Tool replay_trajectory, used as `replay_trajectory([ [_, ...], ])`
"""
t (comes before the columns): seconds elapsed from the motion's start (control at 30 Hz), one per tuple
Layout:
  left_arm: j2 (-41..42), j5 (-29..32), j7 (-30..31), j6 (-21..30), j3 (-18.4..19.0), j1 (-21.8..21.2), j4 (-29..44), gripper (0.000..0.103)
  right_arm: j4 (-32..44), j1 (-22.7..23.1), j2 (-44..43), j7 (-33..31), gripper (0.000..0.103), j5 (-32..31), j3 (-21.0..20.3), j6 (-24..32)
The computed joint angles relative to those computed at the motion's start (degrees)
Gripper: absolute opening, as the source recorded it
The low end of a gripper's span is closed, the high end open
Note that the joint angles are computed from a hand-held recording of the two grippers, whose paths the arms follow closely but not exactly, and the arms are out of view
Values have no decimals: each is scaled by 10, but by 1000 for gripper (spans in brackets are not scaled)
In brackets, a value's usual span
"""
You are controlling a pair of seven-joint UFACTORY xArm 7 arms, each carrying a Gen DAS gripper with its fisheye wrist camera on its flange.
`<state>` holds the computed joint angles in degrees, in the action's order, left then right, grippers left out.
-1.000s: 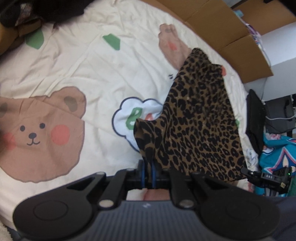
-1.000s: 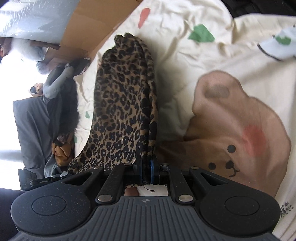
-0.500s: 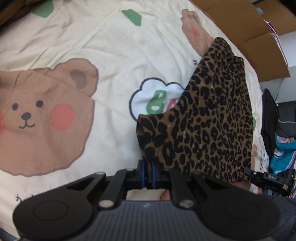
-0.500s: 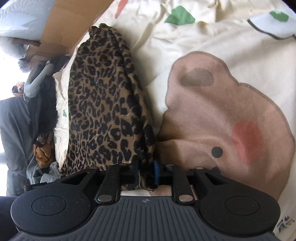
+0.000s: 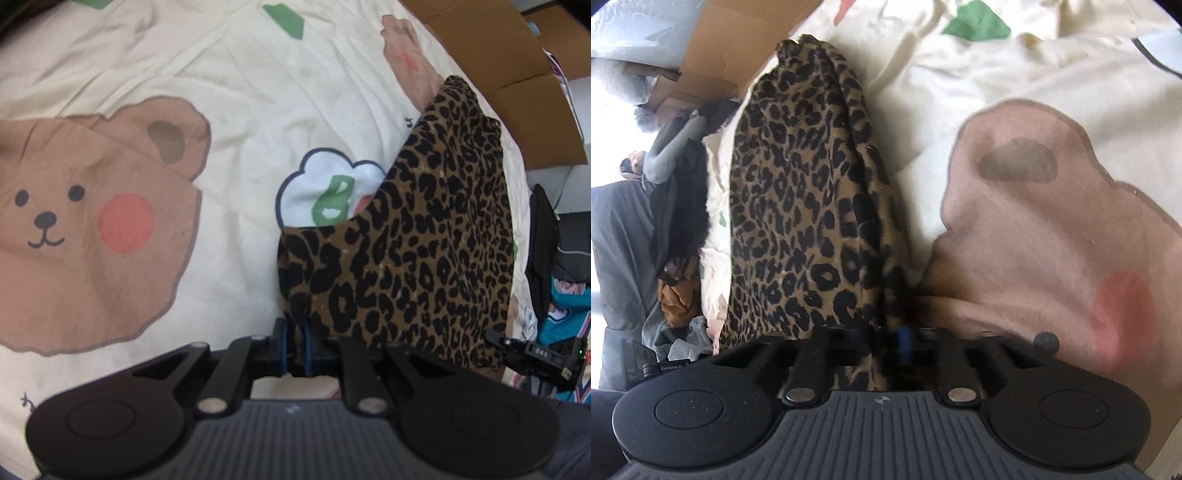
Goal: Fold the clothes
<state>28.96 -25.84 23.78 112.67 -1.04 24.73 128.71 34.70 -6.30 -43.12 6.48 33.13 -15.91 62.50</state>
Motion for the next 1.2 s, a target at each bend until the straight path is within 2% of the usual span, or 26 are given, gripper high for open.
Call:
replay_trajectory([
  [0.2, -6, 5, 3, -18, 3, -4, -26, 17, -2, -5, -8, 5, 10, 0, -3, 8],
  [0.33, -11, 5, 14, -32, 7, -3, -51, 28, -4, -5, -6, 11, 12, -4, 4, 5],
  [0.47, -13, -3, 12, -41, 8, -2, -62, 30, -4, -3, -8, 8, 12, -8, 5, 4],
  [0.6, -16, -12, 13, -45, 8, -1, -68, 36, 7, 2, -2, -8, 5, -16, 0, 16],
  [0.83, -20, -24, 13, -37, 7, 1, -70, 49, 9, -9, -4, -17, 4, -24, -4, 23],
  [1.0, -7, -5, 25, 2, 5, -1, -36, 50, 10, -13, -8, -15, 4, -23, -4, 27],
  [1.2, -18, -30, 23, -17, 8, 8, -65, 48, 0, -17, -13, -12, 5, -20, -4, 22],
])
